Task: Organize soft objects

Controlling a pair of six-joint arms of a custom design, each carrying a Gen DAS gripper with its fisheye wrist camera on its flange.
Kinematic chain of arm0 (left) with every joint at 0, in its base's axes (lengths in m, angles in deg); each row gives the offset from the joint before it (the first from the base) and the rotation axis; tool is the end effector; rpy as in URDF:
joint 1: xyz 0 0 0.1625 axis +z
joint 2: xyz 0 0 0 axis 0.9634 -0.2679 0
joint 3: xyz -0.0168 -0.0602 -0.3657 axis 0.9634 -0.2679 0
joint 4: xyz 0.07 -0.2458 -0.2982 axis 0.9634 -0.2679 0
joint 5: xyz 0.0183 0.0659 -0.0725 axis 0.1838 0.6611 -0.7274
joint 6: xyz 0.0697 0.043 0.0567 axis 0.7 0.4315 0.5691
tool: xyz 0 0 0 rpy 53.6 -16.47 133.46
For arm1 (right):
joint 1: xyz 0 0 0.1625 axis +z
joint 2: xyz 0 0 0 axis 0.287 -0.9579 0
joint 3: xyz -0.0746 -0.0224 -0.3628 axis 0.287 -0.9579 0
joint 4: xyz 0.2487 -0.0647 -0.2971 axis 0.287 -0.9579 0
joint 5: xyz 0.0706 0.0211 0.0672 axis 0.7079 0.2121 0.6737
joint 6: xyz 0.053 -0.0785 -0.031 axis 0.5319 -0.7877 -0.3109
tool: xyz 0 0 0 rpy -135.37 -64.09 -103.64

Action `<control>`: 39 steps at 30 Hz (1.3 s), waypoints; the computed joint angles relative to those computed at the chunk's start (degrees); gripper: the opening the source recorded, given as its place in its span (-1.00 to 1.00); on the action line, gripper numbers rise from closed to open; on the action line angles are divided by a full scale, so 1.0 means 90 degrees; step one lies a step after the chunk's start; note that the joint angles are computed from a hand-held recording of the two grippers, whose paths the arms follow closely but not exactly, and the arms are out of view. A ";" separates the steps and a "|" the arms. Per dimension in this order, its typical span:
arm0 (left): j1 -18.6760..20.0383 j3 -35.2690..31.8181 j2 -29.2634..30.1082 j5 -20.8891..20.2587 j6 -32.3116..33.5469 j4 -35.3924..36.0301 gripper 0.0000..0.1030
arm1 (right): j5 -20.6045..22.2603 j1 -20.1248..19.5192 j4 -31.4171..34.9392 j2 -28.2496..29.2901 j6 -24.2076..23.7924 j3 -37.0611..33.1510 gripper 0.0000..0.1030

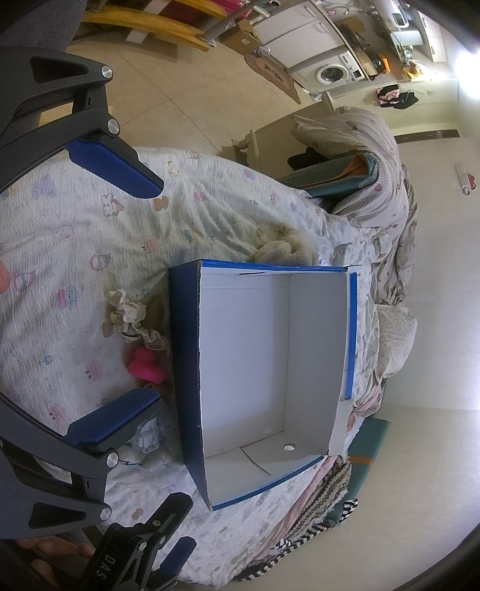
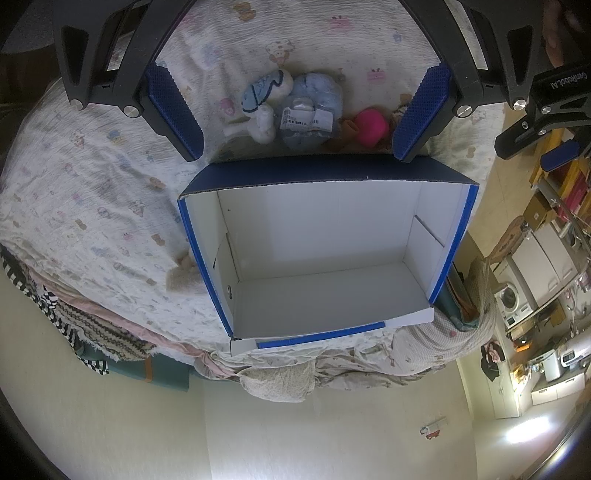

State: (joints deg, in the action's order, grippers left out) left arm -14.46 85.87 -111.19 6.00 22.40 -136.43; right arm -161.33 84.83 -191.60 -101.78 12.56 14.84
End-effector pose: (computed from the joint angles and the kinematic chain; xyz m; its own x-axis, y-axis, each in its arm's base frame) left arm -0.2128 -0.7628 0.1569 -0.6774 0.3087 -0.6677 0.6335 0.7063 -0.3161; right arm 0.2070 -0.7097 0.1222 -0.7462 0.3102 0.5891 -0.2966 0.6373 -0.7113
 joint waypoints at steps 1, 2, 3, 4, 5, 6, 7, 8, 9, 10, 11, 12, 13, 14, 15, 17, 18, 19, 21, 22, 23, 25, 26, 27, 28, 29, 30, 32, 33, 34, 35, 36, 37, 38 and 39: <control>-0.0001 0.0004 0.0000 -0.0002 0.0006 -0.0010 0.99 | 0.0000 -0.0003 -0.0006 0.0004 -0.0004 0.0004 1.00; -0.0001 0.0002 -0.0001 -0.0004 0.0011 -0.0010 0.99 | -0.0001 0.0000 0.0001 0.0000 0.0000 -0.0001 1.00; 0.0000 0.0010 0.0000 -0.0006 0.0016 -0.0030 0.99 | -0.0003 -0.0002 -0.0009 0.0004 -0.0006 0.0003 1.00; 0.0000 0.0011 0.0001 -0.0007 0.0017 -0.0031 0.99 | -0.0004 -0.0001 -0.0003 0.0004 -0.0001 -0.0002 1.00; -0.0001 0.0003 0.0001 -0.0003 0.0008 -0.0003 0.99 | -0.0004 0.0001 0.0006 0.0001 0.0003 -0.0004 1.00; -0.0001 0.0001 0.0000 -0.0002 0.0009 0.0005 0.99 | -0.0007 -0.0001 -0.0001 0.0006 0.0001 -0.0002 1.00; 0.0000 0.0007 -0.0004 -0.0004 0.0022 0.0002 0.99 | -0.0006 -0.0001 -0.0005 0.0005 0.0001 0.0000 1.00; -0.0001 0.0014 -0.0009 -0.0007 0.0035 -0.0007 0.99 | -0.0004 0.0002 0.0005 0.0001 0.0002 -0.0005 1.00; -0.0001 0.0014 -0.0009 -0.0012 0.0036 -0.0014 0.99 | -0.0004 -0.0001 -0.0007 0.0007 -0.0008 -0.0004 1.00; -0.0001 0.0014 -0.0010 -0.0015 0.0046 -0.0026 0.99 | 0.0001 0.0000 -0.0005 0.0002 -0.0013 -0.0003 1.00; -0.0001 0.0011 -0.0010 -0.0012 0.0059 -0.0032 0.99 | 0.0009 0.0002 -0.0013 0.0001 -0.0016 -0.0001 1.00; -0.0002 0.0026 -0.0025 -0.0007 0.0055 -0.0025 0.99 | 0.0025 -0.0002 -0.0024 -0.0007 -0.0016 0.0013 1.00; -0.0001 0.0034 -0.0044 -0.0012 0.0040 -0.0007 0.99 | 0.0050 -0.0012 -0.0015 -0.0036 0.0009 0.0047 1.00; 0.0000 0.0052 -0.0068 -0.0011 0.0051 -0.0013 0.99 | 0.0116 -0.0019 0.0043 -0.0091 0.0073 0.0103 1.00; -0.0005 0.0060 -0.0085 0.0023 0.0052 -0.0001 0.99 | 0.0317 -0.0056 0.0188 -0.0235 0.0234 0.0243 1.00; 0.0004 -0.0025 -0.0100 0.0101 -0.0002 0.0130 0.99 | 0.0605 -0.0116 0.0459 -0.0452 0.0574 0.0437 1.00; 0.0017 -0.0111 -0.0085 0.0174 -0.0039 0.0209 0.99 | 0.0773 -0.0153 0.0602 -0.0563 0.0769 0.0531 1.00; 0.0037 -0.0221 -0.0055 0.0285 -0.0109 0.0294 0.99 | 0.0965 -0.0202 0.0784 -0.0670 0.0965 0.0605 1.00; 0.0097 -0.0427 0.0006 0.0463 -0.0340 0.0480 0.99 | 0.1324 -0.0295 0.1236 -0.0814 0.1307 0.0639 1.00; 0.0140 -0.0550 0.0039 0.0522 -0.0526 0.0663 0.99 | 0.1583 -0.0350 0.1479 -0.0869 0.1451 0.0633 1.00; 0.0180 -0.0666 0.0066 0.0533 -0.0678 0.0859 0.99 | 0.1779 -0.0383 0.1701 -0.0899 0.1571 0.0600 1.00; 0.0245 -0.0861 0.0120 0.0548 -0.0916 0.1204 0.99 | 0.2298 -0.0484 0.2411 -0.0901 0.1833 0.0402 0.82; 0.0269 -0.0923 0.0138 0.0555 -0.0997 0.1305 0.99 | 0.2450 -0.0513 0.2698 -0.0881 0.1931 0.0295 0.56; 0.0293 -0.0973 0.0152 0.0552 -0.1073 0.1388 0.99 | 0.2631 -0.0559 0.3056 -0.0819 0.2067 0.0128 0.41; 0.0321 -0.1037 0.0165 0.0526 -0.1174 0.1503 0.99 | 0.2839 -0.0616 0.3420 -0.0725 0.2248 -0.0077 0.38; 0.0349 -0.1095 0.0178 0.0484 -0.1255 0.1596 0.99 | 0.2967 -0.0660 0.3708 -0.0602 0.2411 -0.0292 0.27; 0.0368 -0.1130 0.0183 0.0453 -0.1321 0.1669 0.99 | 0.3046 -0.0693 0.4015 -0.0436 0.2563 -0.0561 0.10; 0.0387 -0.1174 0.0190 0.0433 -0.1373 0.1749 0.99 | 0.3093 -0.0720 0.4490 -0.0106 0.2831 -0.1070 -0.05; 0.0387 -0.1180 0.0198 0.0448 -0.1350 0.1740 0.99 | 0.3097 -0.0739 0.4684 0.0059 0.3022 -0.1303 -0.05; 0.0382 -0.1193 0.0215 0.0467 -0.1339 0.1737 0.99 | 0.3022 -0.0752 0.4906 0.0265 0.3252 -0.1594 -0.05; 0.0383 -0.1233 0.0246 0.0480 -0.1320 0.1739 0.99 | 0.2817 -0.0742 0.5129 0.0493 0.3505 -0.1917 -0.05; 0.0384 -0.1271 0.0273 0.0491 -0.1316 0.1754 0.99 | 0.2642 -0.0731 0.5368 0.0671 0.3749 -0.2226 -0.05; 0.0389 -0.1325 0.0307 0.0494 -0.1332 0.1790 0.99 | 0.2497 -0.0740 0.5543 0.0868 0.4053 -0.2502 -0.05; 0.0396 -0.1398 0.0340 0.0488 -0.1378 0.1867 0.99 | 0.2502 -0.0770 0.5613 0.1007 0.4229 -0.2689 -0.05; 0.0405 -0.1454 0.0369 0.0491 -0.1398 0.1889 0.99 | 0.2410 -0.0775 0.5724 0.1208 0.4370 -0.2975 -0.08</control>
